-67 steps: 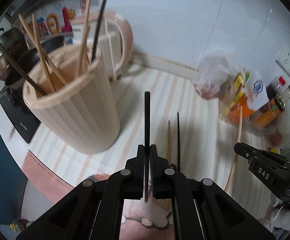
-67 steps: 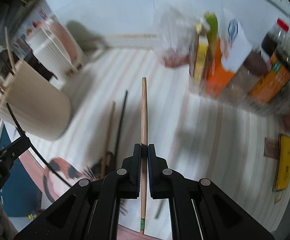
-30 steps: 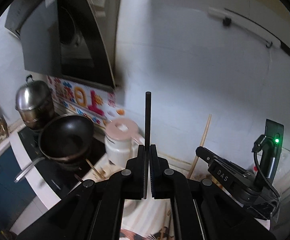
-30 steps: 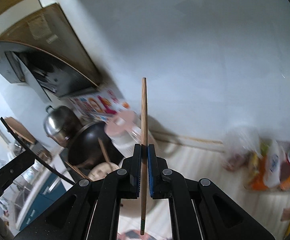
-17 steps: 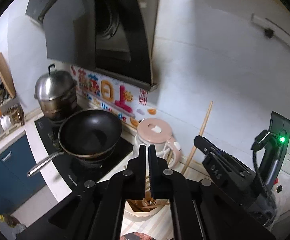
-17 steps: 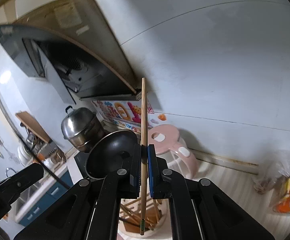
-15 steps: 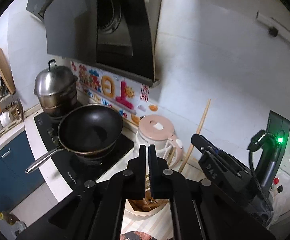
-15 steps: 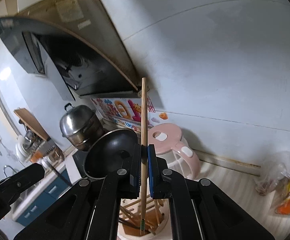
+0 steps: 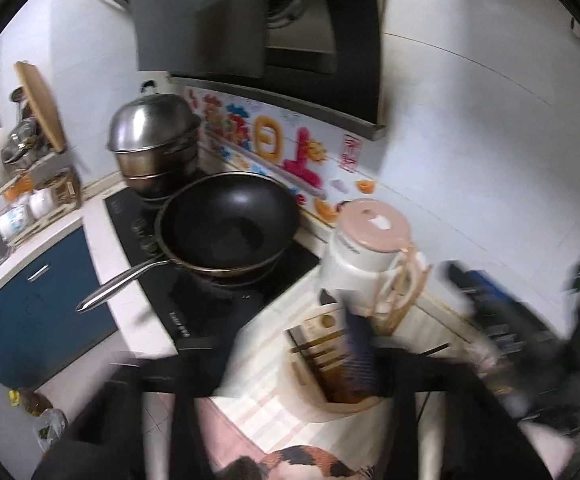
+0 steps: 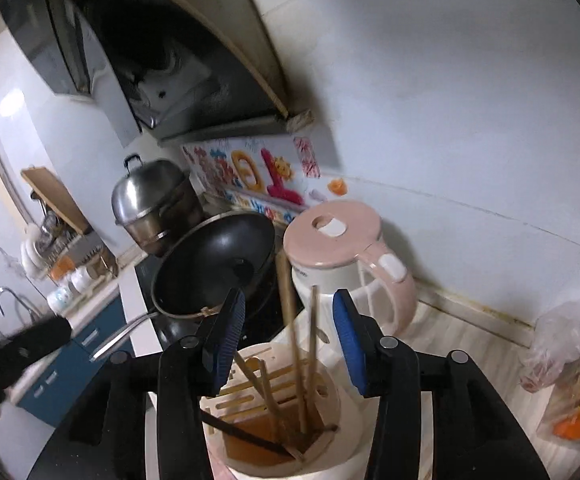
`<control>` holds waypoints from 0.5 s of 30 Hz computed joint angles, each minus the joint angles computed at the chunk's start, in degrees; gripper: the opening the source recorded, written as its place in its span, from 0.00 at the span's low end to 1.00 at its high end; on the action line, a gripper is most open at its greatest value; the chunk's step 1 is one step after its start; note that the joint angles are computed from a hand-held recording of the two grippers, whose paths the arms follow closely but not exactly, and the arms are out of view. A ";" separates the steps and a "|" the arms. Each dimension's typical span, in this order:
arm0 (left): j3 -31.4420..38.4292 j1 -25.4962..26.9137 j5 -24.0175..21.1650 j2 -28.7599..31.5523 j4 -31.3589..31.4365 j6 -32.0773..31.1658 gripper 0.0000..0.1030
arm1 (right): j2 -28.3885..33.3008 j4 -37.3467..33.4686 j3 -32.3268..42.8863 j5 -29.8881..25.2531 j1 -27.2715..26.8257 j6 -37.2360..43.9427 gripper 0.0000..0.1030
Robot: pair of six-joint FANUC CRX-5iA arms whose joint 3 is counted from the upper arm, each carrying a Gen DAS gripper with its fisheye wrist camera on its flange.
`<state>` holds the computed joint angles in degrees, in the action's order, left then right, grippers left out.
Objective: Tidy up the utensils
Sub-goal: 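Release both chopsticks into the beige holder by opening both tools, then grasp a dark chopstick with the right tool while the left tool grasps a light one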
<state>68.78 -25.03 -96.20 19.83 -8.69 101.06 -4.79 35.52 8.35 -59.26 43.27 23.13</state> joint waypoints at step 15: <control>-41.36 -4.78 8.71 -15.21 -3.72 0.12 1.00 | -15.90 -22.89 -22.81 -16.38 -1.38 -9.70 0.66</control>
<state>27.42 -29.80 -87.49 4.62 -12.41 101.17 -20.69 12.62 -14.46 -75.64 41.89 13.43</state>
